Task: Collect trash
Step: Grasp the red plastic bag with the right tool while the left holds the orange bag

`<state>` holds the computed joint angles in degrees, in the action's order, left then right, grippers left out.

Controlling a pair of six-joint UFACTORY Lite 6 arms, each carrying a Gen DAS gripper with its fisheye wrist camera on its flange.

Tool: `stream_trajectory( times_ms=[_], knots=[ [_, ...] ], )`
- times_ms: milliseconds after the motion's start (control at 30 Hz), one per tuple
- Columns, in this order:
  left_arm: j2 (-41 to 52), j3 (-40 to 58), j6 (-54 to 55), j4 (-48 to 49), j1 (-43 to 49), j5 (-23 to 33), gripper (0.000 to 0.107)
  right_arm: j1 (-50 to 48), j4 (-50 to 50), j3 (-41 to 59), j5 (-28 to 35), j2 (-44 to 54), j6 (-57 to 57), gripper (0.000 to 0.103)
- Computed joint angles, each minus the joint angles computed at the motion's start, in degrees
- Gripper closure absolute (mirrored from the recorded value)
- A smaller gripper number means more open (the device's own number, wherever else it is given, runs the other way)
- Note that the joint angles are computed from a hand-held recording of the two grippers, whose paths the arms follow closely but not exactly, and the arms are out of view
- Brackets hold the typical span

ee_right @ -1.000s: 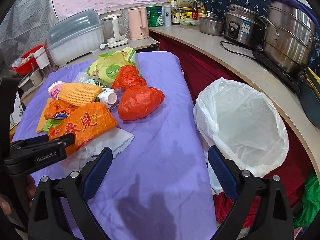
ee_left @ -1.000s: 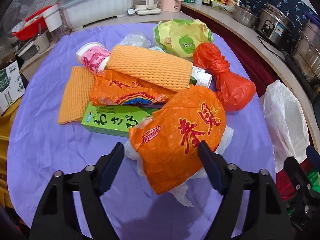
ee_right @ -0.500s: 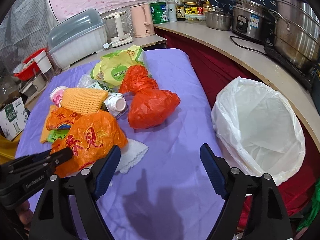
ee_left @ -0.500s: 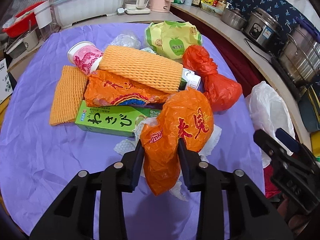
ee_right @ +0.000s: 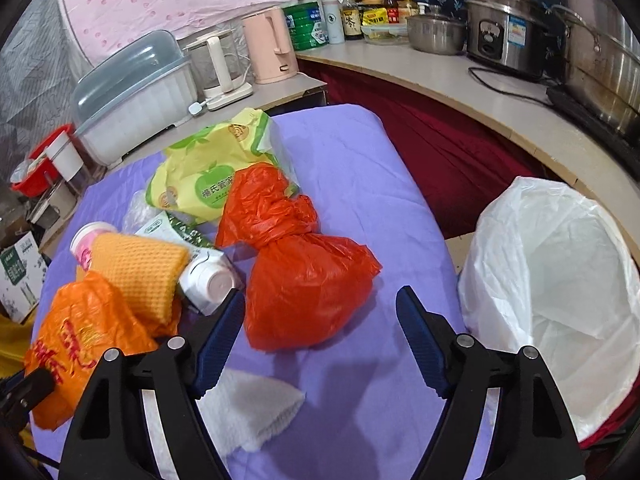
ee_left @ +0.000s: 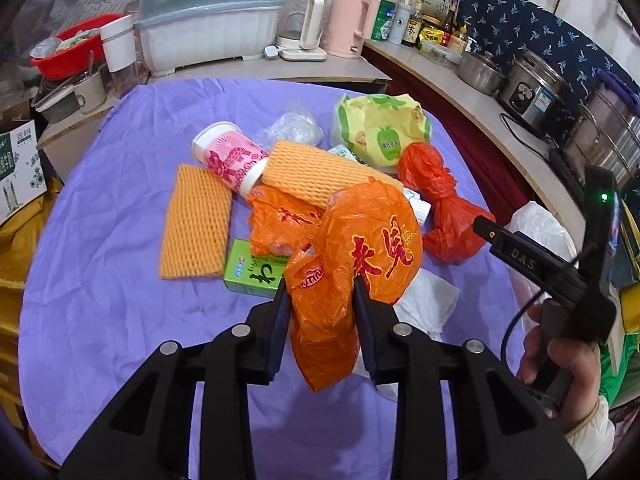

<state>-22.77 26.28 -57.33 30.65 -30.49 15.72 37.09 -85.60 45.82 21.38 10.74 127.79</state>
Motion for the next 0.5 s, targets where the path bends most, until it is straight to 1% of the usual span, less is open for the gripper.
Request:
stream_trajectory(
  times_ms=[67,133,267,300,333,367,433,500],
  knots=[
    [0.4,0.0,-2.5,3.1,0.2,-0.1,0.077,-1.7,-3.7,1.5,-1.6,2.4,3.6,0.029],
    [1.2,0.2,-5.7,6.7,0.3,-0.1,0.077,-2.5,-4.8,3.4,-2.3,5.1,4.7,0.029],
    [2.8,0.1,-7.2,9.0,1.5,-1.0,0.077,-3.4,-7.1,5.3,-3.5,8.3,6.9,0.03],
    [3.2,0.1,-7.1,8.9,1.8,-1.4,0.077,-3.5,-7.7,5.6,-3.7,8.7,7.6,0.034],
    [3.6,0.1,-7.1,8.9,2.1,-1.6,0.077,-3.7,-9.9,5.5,-4.2,9.0,10.1,0.041],
    [3.9,0.1,-7.1,9.1,2.3,-1.9,0.077,-3.7,-10.8,5.5,-4.4,9.3,11.2,0.043],
    [4.2,0.1,-7.6,9.7,2.5,-2.0,0.077,-3.2,-11.9,5.2,-3.8,9.3,12.9,0.051],
    [4.3,0.2,-7.9,9.9,2.4,-1.9,0.077,-2.9,-12.6,4.9,-3.5,9.0,13.5,0.055]
  ],
)
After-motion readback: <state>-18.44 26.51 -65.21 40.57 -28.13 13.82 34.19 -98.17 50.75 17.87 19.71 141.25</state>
